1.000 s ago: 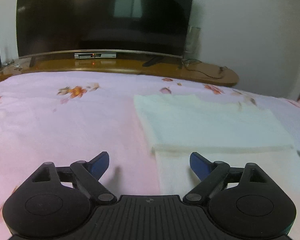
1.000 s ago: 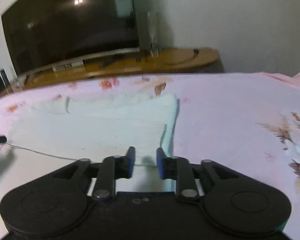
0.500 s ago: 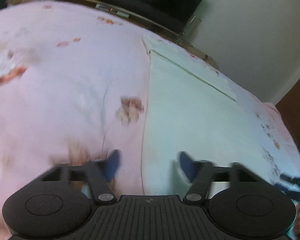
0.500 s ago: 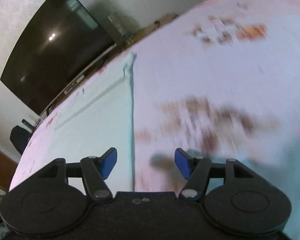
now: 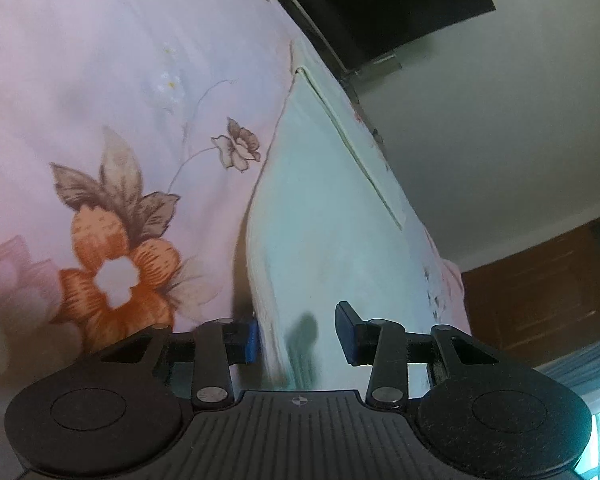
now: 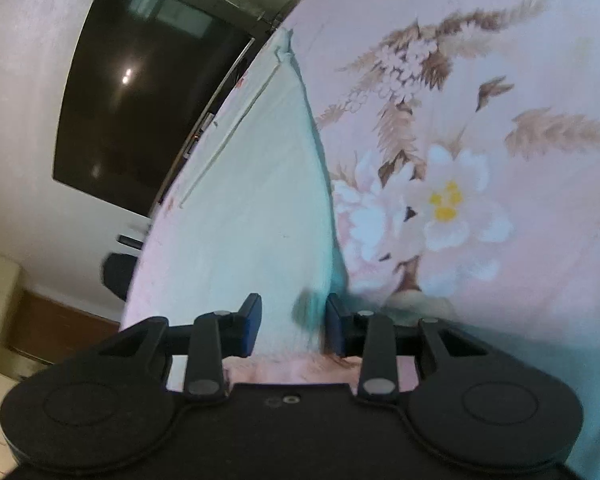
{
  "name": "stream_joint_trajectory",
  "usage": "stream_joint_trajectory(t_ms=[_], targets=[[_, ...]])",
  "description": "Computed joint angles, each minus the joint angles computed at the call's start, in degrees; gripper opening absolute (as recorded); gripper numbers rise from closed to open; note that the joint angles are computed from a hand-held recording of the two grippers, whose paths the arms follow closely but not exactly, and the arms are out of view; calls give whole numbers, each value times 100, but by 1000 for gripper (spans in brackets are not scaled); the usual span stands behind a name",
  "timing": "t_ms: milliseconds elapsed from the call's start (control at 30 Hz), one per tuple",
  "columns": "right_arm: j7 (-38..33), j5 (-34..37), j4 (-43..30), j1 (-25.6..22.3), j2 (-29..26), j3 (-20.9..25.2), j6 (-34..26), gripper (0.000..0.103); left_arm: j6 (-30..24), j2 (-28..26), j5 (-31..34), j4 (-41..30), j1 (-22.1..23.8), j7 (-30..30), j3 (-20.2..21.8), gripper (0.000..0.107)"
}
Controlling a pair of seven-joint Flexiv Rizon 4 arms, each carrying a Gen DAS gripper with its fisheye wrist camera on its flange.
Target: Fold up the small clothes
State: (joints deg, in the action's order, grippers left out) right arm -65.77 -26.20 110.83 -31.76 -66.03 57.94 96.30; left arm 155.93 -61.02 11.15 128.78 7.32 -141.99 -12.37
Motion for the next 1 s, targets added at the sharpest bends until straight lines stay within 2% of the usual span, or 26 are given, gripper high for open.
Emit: stream_joint_trajectory(t_ms=[33,67,100,167,200,300,400,467,533,567,633,733,833,1000], targets=[[-6,-31,-81,-5,-91,55,-85,34,-123,56,-91,22,-52,52,20,16],[-28,-42,-167,-4,-170,102,-184,32,-290,110,-144,40,-75,88,20,6],[-55,-26,-240,39,-171,113,-277,27,-344,135,-244,29,-137,113,25,6],[-109,95,-300,371,165,-225,-154,6,-200,207,-486,115,-338,202,119,5],[-191,132,-210,487,293,-373,74,5,-121,272,-622,164,-468,272,167,5],[-259,-50,-36,446,412,-348,553,5,428,310,-661,282,-601,330,261,4],[-243,-360,74,352,480,-366,823,5,328,351,-707,412,-629,421,276,5],[-159,-481,121,411,591,-593,799,5,123,221,-710,428,-564,399,253,4],[81,-510,189,588,795,-1043,522,5,651,-185,-653,293,-510,149,219,4],[127,-495,137,568,695,-1016,389,5,802,-258,-674,303,-498,65,189,5],[200,-491,98,429,483,-832,484,5,837,-258,-729,341,-538,87,198,5],[237,-602,71,534,534,-947,541,5,908,-264,-811,334,-540,18,153,5],[277,-731,6,423,473,-801,500,5,819,-90,-952,280,-630,86,153,5],[205,-933,-83,593,685,-899,744,5,877,224,-1086,297,-690,161,236,5]])
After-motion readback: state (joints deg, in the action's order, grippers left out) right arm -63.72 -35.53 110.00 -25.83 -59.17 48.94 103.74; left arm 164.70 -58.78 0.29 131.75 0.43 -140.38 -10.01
